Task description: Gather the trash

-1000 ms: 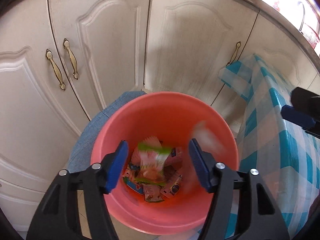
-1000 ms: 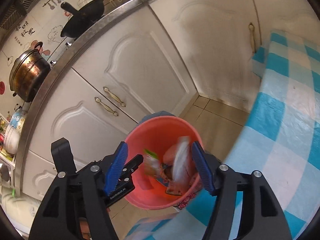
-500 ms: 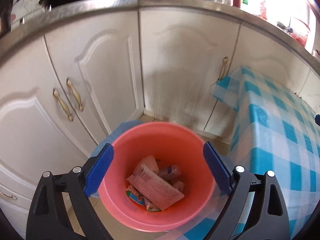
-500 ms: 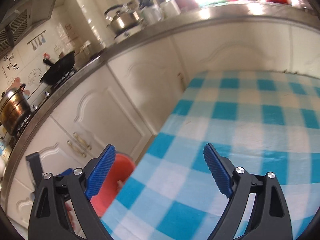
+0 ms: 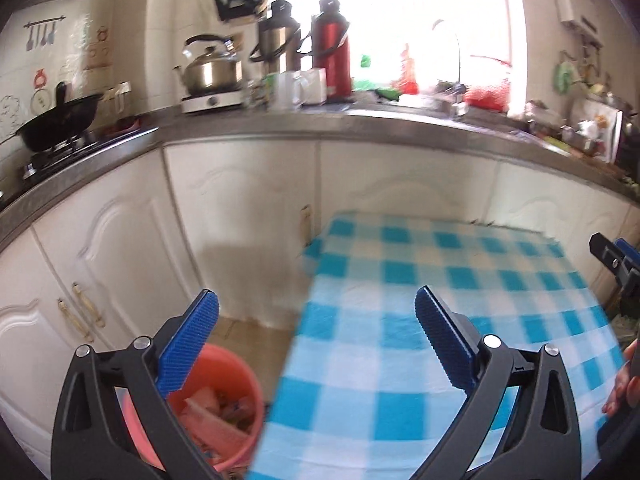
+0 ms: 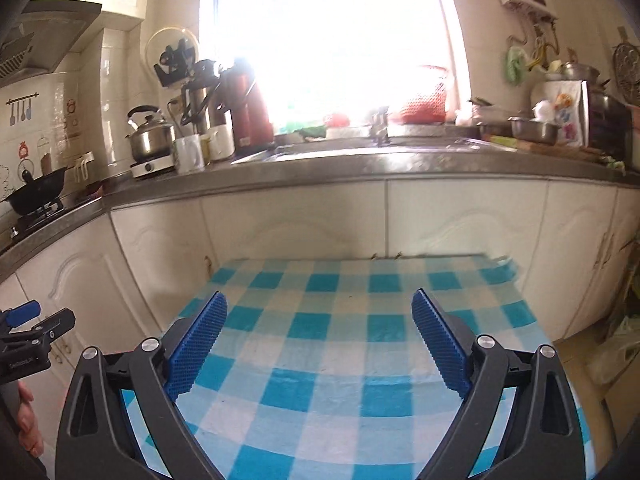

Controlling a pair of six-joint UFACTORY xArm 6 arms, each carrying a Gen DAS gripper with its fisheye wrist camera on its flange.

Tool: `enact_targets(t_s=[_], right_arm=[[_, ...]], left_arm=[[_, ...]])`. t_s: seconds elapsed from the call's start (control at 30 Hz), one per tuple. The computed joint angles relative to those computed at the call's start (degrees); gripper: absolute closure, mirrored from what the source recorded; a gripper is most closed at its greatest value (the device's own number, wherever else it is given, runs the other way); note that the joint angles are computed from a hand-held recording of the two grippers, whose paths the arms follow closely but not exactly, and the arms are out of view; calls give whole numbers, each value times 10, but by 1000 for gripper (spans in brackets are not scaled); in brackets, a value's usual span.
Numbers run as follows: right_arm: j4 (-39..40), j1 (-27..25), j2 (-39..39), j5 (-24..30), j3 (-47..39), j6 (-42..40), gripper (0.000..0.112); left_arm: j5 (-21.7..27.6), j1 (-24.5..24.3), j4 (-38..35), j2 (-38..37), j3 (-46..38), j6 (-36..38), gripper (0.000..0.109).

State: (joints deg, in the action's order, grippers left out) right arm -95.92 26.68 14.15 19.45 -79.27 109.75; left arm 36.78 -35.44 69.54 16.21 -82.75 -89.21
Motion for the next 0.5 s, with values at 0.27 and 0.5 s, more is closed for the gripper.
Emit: enact_targets(t_s=[0.27,0.5], right_arm=[[-67,13,-174,157,160,57,15],[-57,22,-298,237,262,64,14]], left_arm=[[-20,-57,-20,63,-135,40,9],[7,-107,-9,99,-218,70,9]])
